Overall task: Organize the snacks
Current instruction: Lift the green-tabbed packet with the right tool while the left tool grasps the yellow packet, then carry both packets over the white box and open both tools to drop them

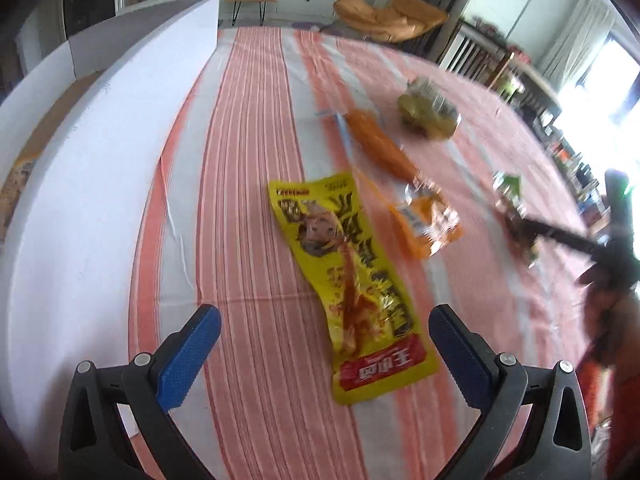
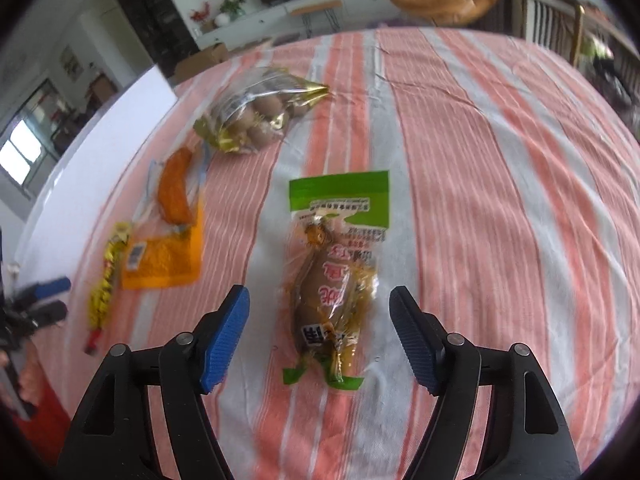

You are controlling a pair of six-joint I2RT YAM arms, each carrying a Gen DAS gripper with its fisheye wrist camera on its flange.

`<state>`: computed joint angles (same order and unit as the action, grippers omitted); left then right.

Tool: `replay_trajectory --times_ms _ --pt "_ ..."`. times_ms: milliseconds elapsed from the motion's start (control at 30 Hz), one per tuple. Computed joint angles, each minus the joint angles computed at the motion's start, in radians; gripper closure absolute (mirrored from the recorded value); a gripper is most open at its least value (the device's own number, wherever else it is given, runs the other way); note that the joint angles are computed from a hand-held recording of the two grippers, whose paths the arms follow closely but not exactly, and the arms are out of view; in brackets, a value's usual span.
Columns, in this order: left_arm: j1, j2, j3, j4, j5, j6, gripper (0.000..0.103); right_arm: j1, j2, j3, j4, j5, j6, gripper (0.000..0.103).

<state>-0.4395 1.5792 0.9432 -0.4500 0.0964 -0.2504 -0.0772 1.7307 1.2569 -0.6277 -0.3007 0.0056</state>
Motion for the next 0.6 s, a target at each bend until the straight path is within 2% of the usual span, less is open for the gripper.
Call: replay_trajectory --times_ms 167,267,300,333,367,400,433,467,500,600 --pt "-0.12 0.162 0.104 -0.033 -0.134 -0.112 0.009 0.037 0.122 0.231 -0.257 0.033 -0.032 0.028" --pt "-0.184 0.228 0.161 -0.049 -0.266 -0.14 0.009 0.06 0.19 0.336 -0.358 0.07 -0.031 0.03" --pt "-0.19 0.225 0.151 -0.023 -0.271 -0.144 0.013 0.065 0.212 0.366 -0.383 0.084 -0.026 0.03" --pt "-0.196 0.218 0.141 -0.008 -0.285 -0.15 0.021 0.068 0.225 0.381 -0.393 0.095 -0.022 0.03" --pt "-0.202 0.209 0.131 0.004 -0.297 -0.151 0.029 0.072 0.239 0.395 -0.404 0.108 -0.02 0.037" --pt "-0.206 0.192 0.115 0.022 -0.306 -0.14 0.058 0.079 0.257 0.412 -0.422 0.124 -0.023 0.048" --pt "-0.204 0.181 0.117 0.009 -0.309 -0.126 0.062 0.087 0.271 0.421 -0.435 0.14 -0.031 0.053" --pt "-0.184 0.148 0.091 0.019 -0.272 -0.117 0.067 0.095 0.263 0.411 -0.425 0.155 -0.044 0.056" --pt "-0.166 0.117 0.068 0.033 -0.236 -0.12 0.081 0.102 0.254 0.404 -0.427 0.164 -0.059 0.058" --pt "-0.082 -0.018 -0.05 0.093 -0.09 -0.15 0.083 0.079 0.198 0.362 -0.419 0.117 -0.045 0.064"
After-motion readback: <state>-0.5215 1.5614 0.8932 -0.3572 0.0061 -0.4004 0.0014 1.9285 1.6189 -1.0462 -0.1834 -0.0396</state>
